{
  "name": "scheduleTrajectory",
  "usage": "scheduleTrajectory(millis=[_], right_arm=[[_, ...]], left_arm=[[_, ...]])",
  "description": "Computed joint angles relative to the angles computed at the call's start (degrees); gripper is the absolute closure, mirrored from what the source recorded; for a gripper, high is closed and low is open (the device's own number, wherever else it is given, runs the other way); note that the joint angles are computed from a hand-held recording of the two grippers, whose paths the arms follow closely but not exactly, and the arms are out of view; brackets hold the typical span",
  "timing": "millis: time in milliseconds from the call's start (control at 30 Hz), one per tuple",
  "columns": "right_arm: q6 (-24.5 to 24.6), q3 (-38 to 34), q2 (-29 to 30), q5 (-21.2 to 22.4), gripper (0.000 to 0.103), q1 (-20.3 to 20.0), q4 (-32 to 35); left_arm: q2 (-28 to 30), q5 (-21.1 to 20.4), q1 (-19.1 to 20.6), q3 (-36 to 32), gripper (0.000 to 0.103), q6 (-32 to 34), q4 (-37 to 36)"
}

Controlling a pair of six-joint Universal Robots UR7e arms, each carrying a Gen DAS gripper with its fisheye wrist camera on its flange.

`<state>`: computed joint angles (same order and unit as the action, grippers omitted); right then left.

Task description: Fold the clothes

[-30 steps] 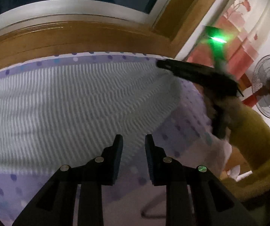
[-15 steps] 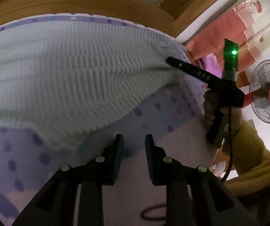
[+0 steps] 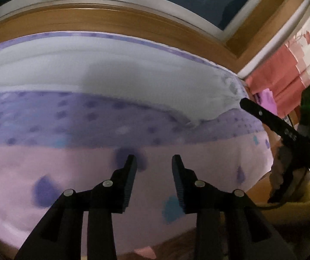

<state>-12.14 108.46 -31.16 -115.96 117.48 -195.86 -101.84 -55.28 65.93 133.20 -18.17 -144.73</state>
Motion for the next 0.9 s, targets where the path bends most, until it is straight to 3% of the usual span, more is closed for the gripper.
scheduleTrajectory(millis=[200, 400, 633, 833, 900], right_arm=[[8.09, -4.51, 8.02, -1.10, 0.031, 8.58, 4.41], [14.11, -10.62, 13.90, -1.75, 0.031, 15.48, 11.69], [13.85, -21.21, 20.41, -1.22, 0.031, 19.74, 19.38], [13.33, -34.09, 27.80, 2.89, 0.031, 20.44, 25.52], [13.07, -39.53, 30.71, 4.73, 0.031, 20.58, 28.09]], left_arm=[[-16.71, 3.39, 1.96, 2.14, 0.069, 2.08, 13.83], [-26.10, 2.49, 7.02, 0.96, 0.069, 5.70, 19.02], [-24.71, -2.38, 18.16, -3.02, 0.069, 14.70, 11.91], [-17.01, -6.27, 28.27, -12.73, 0.069, 21.35, 11.84], [-14.87, -6.28, 29.97, -15.74, 0.069, 23.91, 12.12]])
